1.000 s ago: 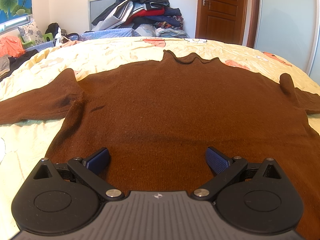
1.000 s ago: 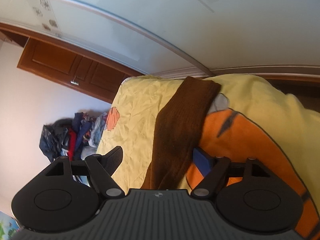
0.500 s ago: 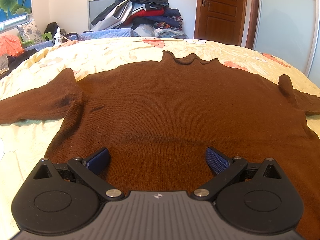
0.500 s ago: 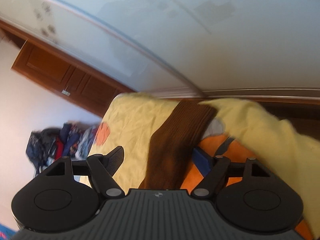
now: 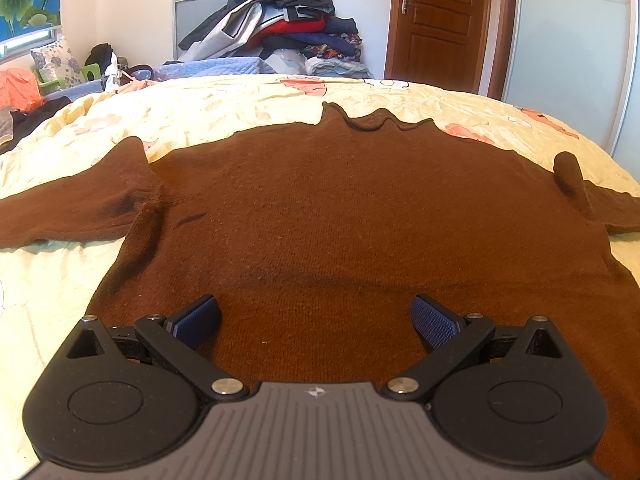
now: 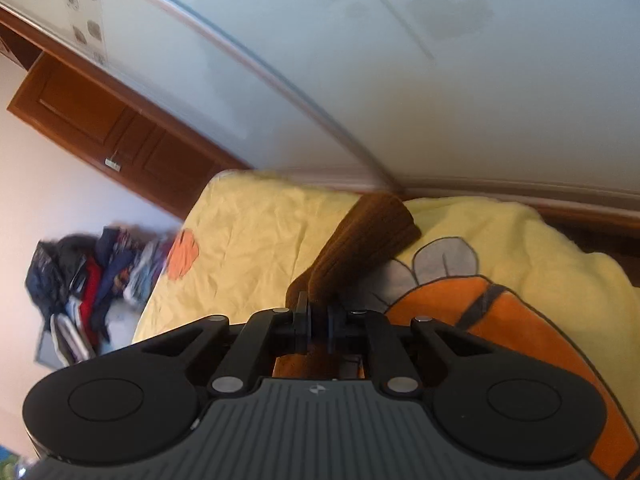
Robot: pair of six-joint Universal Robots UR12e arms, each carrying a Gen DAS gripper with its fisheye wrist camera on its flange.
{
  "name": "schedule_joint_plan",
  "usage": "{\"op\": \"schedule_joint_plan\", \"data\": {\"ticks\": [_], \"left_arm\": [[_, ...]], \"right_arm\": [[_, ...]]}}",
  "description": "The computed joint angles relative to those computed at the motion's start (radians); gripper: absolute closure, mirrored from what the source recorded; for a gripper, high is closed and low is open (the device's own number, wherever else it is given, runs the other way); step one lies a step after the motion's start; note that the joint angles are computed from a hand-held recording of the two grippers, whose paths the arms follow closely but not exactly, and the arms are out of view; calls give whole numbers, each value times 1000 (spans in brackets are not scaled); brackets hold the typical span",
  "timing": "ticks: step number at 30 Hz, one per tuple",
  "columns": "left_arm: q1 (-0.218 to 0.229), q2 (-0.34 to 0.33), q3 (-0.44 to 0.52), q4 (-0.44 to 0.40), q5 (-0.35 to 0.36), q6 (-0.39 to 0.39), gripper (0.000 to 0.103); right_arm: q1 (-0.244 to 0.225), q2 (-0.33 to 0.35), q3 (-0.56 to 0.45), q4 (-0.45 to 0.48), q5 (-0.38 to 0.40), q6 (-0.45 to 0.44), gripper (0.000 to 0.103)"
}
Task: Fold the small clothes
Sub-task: 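Carry the sleeve across the sweater body with the right gripper and release, then reach the left gripper to the other sleeve cuff and close on it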
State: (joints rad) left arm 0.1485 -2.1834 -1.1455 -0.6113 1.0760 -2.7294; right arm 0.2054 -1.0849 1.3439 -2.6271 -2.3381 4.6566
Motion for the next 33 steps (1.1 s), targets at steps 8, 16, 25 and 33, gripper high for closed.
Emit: {"op": "schedule_joint_plan", "data": {"ticks": [8, 16, 25, 33], "left_arm": [[4, -1, 1, 0, -13, -6, 0], [9, -1, -1, 0, -29, -12, 0], [3, -129, 300, -311, -57, -296, 0], [-60, -183, 413, -381, 52, -136, 66]], "right_arm": [[123, 226, -374, -304, 386, -580, 82], [194, 319, -477, -254, 492, -621, 21], [237, 309, -407, -213, 345, -696, 11], [222, 299, -369, -282, 392, -637, 8]]}}
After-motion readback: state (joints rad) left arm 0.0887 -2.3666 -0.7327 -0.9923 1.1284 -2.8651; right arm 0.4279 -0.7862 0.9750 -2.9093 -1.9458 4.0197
